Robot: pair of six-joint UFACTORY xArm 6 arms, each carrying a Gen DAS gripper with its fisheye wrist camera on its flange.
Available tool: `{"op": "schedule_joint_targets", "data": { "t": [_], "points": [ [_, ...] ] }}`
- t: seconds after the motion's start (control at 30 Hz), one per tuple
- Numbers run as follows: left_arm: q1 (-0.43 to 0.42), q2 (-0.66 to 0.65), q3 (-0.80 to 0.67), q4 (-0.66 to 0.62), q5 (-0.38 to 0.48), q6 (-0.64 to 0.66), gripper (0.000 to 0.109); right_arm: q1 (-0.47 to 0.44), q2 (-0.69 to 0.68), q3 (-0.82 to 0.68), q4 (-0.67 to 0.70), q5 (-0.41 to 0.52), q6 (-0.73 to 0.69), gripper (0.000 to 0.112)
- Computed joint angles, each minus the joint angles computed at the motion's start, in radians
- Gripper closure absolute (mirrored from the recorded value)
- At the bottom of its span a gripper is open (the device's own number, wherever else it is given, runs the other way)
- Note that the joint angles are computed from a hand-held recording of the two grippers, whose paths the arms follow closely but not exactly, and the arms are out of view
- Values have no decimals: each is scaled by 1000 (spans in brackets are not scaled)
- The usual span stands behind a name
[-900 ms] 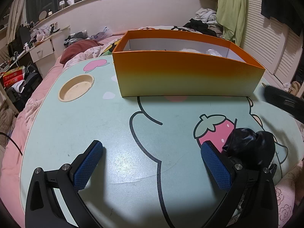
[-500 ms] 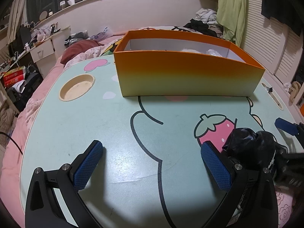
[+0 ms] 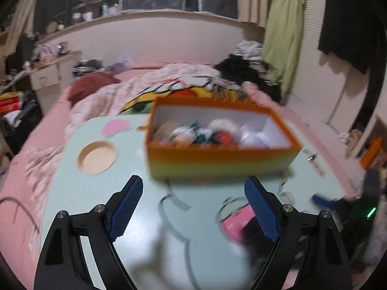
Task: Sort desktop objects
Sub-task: 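Grasp the bubble-wrapped item with the left tool while the right tool holds the lace pouch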
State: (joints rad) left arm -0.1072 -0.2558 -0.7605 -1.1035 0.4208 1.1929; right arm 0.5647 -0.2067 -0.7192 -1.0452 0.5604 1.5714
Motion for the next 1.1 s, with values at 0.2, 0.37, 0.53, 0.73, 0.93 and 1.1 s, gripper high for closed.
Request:
{"op": "schedule_joint_targets", "data": {
  "t": [0.2, 0.37, 0.53, 0.73, 0.93, 1.1],
  "points": [
    [-36, 190, -287, 346, 209, -354, 38, 5, 5, -1, -5, 4, 10, 16],
    [-75, 318, -432, 502, 314, -520, 48, 7, 7, -2, -7, 5, 14, 16],
    [-132, 348, -435, 591, 267, -585, 48, 11, 9, -9, -2, 11, 11, 16],
    [-178, 416, -470, 709, 209, -673, 79, 11, 9, -3, -7, 9, 19, 16],
    [-77, 230, -342, 334, 162, -353, 80, -10, 37, 8, -64, -25, 72, 16],
    [45, 49, -135, 197, 157, -96, 80, -11, 37, 8, -64, -26, 71, 15]
  ]
}}
